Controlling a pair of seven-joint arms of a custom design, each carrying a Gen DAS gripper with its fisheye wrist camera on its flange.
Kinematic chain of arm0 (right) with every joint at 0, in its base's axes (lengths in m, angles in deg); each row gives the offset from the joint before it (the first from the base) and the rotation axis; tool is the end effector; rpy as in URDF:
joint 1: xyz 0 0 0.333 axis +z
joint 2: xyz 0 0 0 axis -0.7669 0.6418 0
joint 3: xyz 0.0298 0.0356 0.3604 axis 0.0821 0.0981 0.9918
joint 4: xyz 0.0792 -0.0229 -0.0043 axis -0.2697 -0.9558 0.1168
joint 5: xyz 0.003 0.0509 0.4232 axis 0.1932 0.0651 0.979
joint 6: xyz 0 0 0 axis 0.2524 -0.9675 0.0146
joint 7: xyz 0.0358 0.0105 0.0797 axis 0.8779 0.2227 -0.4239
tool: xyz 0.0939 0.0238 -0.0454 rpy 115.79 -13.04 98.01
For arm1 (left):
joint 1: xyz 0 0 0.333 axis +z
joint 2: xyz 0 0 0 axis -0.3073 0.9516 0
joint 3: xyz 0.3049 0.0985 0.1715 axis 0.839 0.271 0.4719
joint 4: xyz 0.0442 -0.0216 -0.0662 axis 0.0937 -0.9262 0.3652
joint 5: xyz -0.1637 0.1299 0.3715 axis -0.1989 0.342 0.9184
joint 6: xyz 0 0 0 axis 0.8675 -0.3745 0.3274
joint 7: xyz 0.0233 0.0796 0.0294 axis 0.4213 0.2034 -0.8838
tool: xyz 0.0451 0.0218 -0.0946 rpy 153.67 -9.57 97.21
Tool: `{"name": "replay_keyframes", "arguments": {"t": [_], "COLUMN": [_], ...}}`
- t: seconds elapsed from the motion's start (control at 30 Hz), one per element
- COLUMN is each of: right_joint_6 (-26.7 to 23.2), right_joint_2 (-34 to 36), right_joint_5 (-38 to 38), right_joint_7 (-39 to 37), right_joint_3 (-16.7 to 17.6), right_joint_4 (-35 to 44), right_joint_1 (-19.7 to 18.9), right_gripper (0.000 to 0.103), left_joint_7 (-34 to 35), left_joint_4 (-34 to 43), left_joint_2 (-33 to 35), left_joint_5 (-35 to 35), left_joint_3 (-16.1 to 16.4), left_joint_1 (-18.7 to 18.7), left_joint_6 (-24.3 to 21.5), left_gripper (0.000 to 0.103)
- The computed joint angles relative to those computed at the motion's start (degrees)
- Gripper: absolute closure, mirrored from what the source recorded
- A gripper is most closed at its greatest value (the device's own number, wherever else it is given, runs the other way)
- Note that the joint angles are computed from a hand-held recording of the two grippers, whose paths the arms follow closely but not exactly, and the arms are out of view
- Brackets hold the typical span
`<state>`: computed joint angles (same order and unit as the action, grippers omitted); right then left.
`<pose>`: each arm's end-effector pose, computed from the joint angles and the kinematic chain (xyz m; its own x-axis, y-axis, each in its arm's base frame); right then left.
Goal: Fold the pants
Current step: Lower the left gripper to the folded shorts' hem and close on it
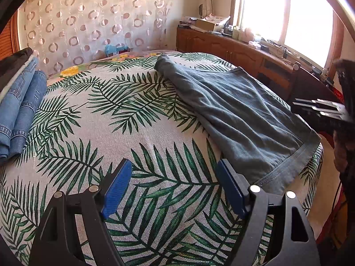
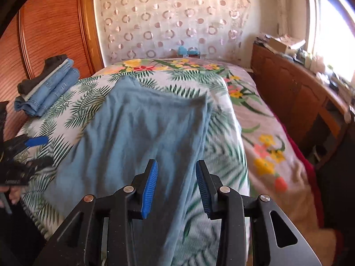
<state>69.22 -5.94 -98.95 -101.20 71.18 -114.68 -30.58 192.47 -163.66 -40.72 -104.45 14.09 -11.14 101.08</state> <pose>0.5461 0.2636 0.4667 -0.3038 -0.9526 -0.0143 -0.5925 0.2006 -0.7802 0.7390 -0.0382 0.4710 -0.7856 -0.6160 0.0578 -0.4642 0.5250 -0.7134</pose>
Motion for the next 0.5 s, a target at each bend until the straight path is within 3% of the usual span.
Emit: {"name": "replay_keyframes", "arguments": {"t": [0.3,0.5], "right_joint_6": [-3.3,-3.9], "right_joint_2": [-6.4,-8.0], "right_joint_5": [0.1,-1.0], "right_joint_7": [9.1,11.3], "right_joint_3": [2.9,4.2], "right_joint_4": [-7.7,-8.5], "right_joint_1": [1.5,1.7], "right_gripper": [0.066,0.066], "left_joint_7": [0.7,2.3], "left_joint_4": [-1.1,-2.2], "left_joint_2": [-0.8,-3.0], "left_joint_5": [1.0,0.1], "left_joint_3": [0.0,-0.2], "left_joint_1": [-0.6,-0.3], "left_joint_6": [1.8,-2.1], "left_gripper": [0.023,0.023]}}
